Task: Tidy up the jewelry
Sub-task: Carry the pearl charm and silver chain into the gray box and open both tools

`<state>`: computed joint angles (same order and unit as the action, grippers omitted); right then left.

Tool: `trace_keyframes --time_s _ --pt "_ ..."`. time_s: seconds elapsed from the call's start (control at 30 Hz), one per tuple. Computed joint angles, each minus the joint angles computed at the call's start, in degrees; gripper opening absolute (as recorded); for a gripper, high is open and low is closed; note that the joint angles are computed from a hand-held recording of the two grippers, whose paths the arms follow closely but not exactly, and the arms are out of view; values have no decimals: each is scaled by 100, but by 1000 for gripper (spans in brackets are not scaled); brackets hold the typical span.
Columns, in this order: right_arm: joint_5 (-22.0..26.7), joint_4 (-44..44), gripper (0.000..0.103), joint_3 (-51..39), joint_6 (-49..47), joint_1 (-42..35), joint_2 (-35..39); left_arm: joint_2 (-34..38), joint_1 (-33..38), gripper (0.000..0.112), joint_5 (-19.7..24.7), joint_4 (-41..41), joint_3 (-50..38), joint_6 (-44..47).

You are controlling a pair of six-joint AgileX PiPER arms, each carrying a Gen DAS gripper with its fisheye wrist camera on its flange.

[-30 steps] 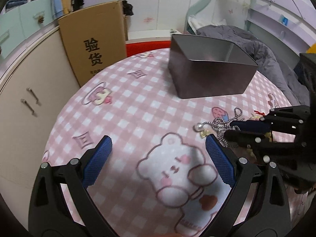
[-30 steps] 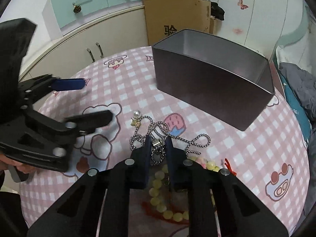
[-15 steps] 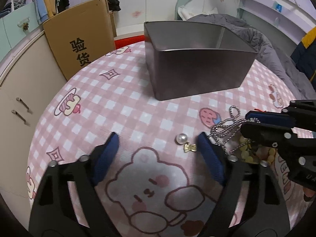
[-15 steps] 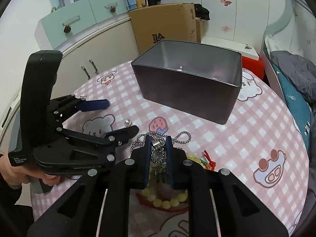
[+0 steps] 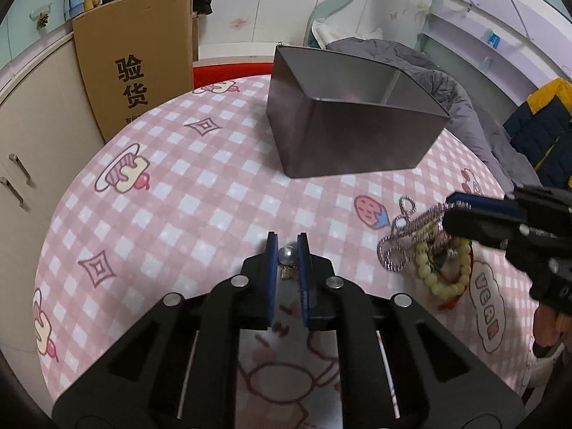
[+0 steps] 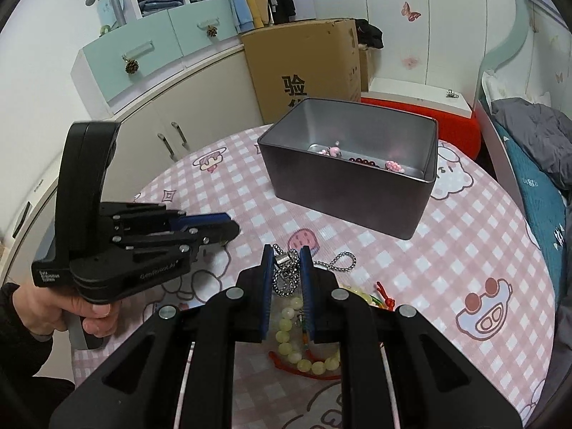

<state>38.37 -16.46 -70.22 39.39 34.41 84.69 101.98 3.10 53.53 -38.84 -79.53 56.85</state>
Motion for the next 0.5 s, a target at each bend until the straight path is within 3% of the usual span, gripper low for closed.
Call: trace_keyframes --time_s 0.2,0.5 --pt "105 0 13 -261 -102 10 -105 -118 263 11 279 -150 -104 22" --pt "238 539 13 -1005 -932 -384 -571 -322 491 11 929 -404 -1082 -317"
